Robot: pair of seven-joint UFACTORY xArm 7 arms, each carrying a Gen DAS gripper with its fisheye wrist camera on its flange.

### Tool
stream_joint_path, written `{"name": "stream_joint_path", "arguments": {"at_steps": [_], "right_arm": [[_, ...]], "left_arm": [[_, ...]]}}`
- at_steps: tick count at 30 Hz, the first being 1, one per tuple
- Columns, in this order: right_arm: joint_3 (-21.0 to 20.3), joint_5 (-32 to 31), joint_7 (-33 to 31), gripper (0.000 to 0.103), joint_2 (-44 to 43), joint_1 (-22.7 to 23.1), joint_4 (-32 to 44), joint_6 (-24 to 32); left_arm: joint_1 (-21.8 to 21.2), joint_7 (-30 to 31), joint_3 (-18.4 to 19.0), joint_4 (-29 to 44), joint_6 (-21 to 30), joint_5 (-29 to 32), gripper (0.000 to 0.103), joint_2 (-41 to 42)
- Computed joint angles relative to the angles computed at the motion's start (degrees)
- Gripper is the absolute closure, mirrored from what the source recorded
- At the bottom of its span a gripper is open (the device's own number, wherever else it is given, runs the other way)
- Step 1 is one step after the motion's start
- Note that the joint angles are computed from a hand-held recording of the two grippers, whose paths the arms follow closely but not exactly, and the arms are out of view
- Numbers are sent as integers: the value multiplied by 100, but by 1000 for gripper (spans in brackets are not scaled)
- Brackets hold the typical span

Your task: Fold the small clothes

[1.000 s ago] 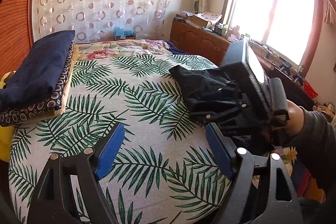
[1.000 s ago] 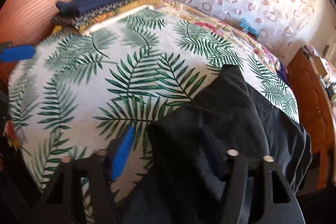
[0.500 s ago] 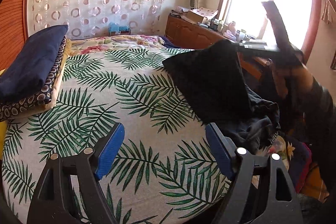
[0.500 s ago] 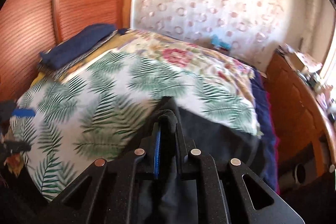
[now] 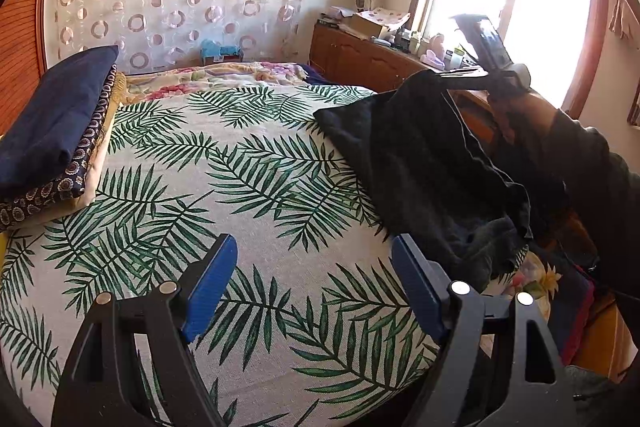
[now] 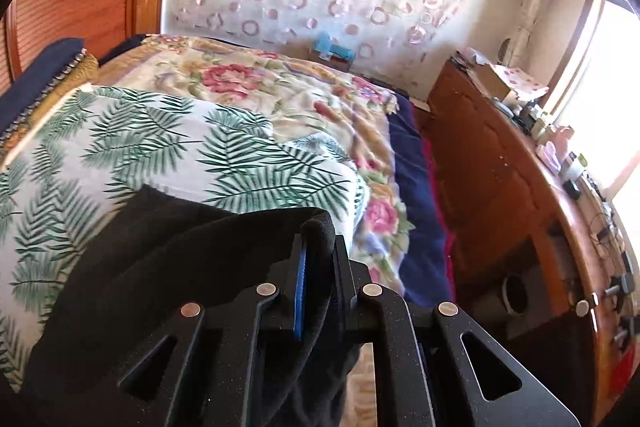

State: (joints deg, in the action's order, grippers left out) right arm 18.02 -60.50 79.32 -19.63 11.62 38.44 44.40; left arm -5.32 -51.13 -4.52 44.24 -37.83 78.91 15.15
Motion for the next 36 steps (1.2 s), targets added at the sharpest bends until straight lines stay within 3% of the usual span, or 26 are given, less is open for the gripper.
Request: {"name": "stream_joint_path", "arguments": {"at_steps": [3, 5, 6, 10, 14, 22, 27, 30, 32, 36], "right_arm": [[-39, 140, -39, 91, 65, 7, 100, 110], [24, 170, 112, 80, 119, -13, 173, 341], [80, 147, 197, 79, 71, 6, 172, 523], [113, 280, 414, 76, -424, 165, -200, 383], [206, 717, 355, 76, -1068, 434, -783, -254], [1342, 1689, 1022, 76, -1563, 858, -1560, -676], [1974, 1917, 1509, 75, -1295, 1055, -1567, -190], [1793, 1971, 1487, 76, -1150, 1290, -1644, -110], [1664, 1964, 1530, 97, -1296, 1432, -1755, -128], [1667, 2258, 1668, 98, -2103, 1834, -2060, 14]], "left_arm": [[-35, -6, -25, 24, 64, 7, 23, 20], [-68, -20, -48, 43, 102, 33, 23, 41], [-85, -22, -58, 49, 120, 42, 23, 50], [-158, -15, -97, 51, 160, 64, 23, 70], [-218, -5, -129, 27, 164, 59, 23, 56], [-312, 58, -195, -8, 195, 22, 23, 62], [-420, 73, -242, -35, 261, 62, 23, 61], [-457, 153, -259, -111, 298, 13, 23, -3], [-462, 165, -265, -136, 302, 17, 23, -40], [-485, 133, -283, -141, 314, 24, 23, -56]]}}
